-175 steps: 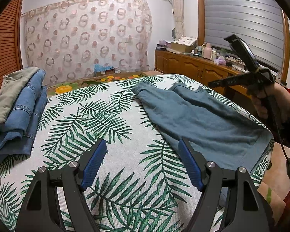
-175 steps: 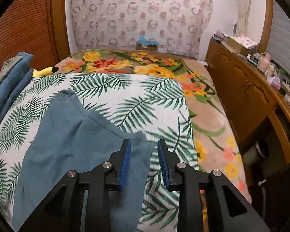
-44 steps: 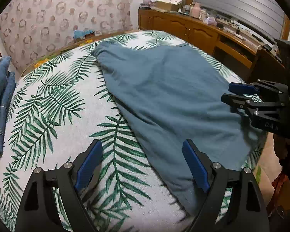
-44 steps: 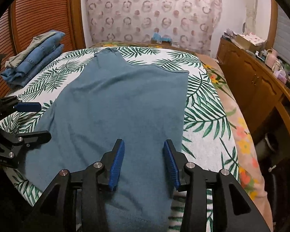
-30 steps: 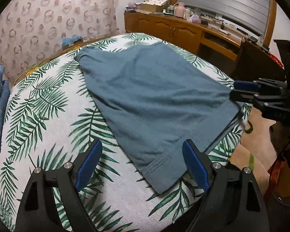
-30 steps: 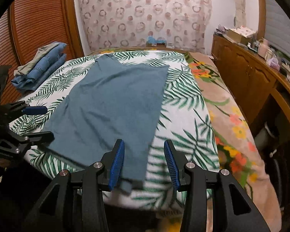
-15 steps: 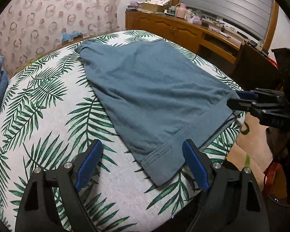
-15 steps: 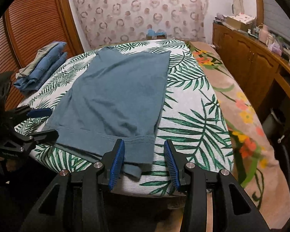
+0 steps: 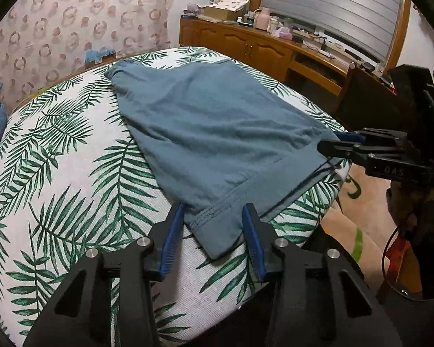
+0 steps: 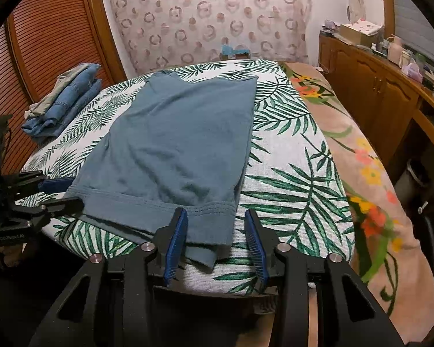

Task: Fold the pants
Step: 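Lower the left tool to the shorts hem and close on it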

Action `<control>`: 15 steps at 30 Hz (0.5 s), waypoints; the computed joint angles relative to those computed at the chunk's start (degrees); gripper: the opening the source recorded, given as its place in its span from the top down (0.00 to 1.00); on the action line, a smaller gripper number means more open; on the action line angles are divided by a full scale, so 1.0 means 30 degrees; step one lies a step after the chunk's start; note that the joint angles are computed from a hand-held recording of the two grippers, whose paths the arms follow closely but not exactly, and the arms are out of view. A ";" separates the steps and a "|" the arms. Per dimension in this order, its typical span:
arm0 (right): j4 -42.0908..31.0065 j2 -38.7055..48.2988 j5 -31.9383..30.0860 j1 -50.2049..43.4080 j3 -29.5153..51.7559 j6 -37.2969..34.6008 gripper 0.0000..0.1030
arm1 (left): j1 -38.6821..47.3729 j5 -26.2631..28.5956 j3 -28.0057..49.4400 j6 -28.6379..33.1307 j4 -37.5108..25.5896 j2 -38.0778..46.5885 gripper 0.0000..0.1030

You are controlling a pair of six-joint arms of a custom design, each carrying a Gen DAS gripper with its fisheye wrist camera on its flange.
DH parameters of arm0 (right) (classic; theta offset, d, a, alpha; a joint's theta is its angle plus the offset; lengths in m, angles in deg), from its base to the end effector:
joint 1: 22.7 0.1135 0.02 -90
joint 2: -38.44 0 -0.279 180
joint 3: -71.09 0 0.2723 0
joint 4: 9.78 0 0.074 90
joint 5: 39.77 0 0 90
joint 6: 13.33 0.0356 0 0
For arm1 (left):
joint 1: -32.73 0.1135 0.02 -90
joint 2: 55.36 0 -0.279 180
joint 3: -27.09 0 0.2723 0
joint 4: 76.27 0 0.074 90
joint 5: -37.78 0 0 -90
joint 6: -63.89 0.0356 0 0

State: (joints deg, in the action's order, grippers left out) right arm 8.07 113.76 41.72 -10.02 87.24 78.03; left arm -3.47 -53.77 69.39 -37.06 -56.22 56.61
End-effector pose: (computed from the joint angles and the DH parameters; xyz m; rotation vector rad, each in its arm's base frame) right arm 0.1655 0.0426 0.0775 -0.3037 2.2801 0.2969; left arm 0.2346 -0.1705 0.0334 0.5268 2.4080 -0.3320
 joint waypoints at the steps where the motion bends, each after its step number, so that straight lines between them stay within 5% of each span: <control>1: -0.0056 -0.0062 0.0063 0.0101 -0.0013 -0.0015 0.66 | -0.0005 -0.0058 -0.0014 -0.0056 0.0005 -0.0006 0.58; 10: 0.0307 0.0236 0.0142 0.0495 -0.0043 0.0377 0.67 | -0.0495 -0.0868 -0.0491 -0.0332 0.0653 0.0034 0.58; 15: 0.0453 0.0530 -0.0604 0.0335 0.0060 0.0433 0.75 | -0.0576 -0.1096 -0.0507 -0.0280 0.0745 0.0045 0.58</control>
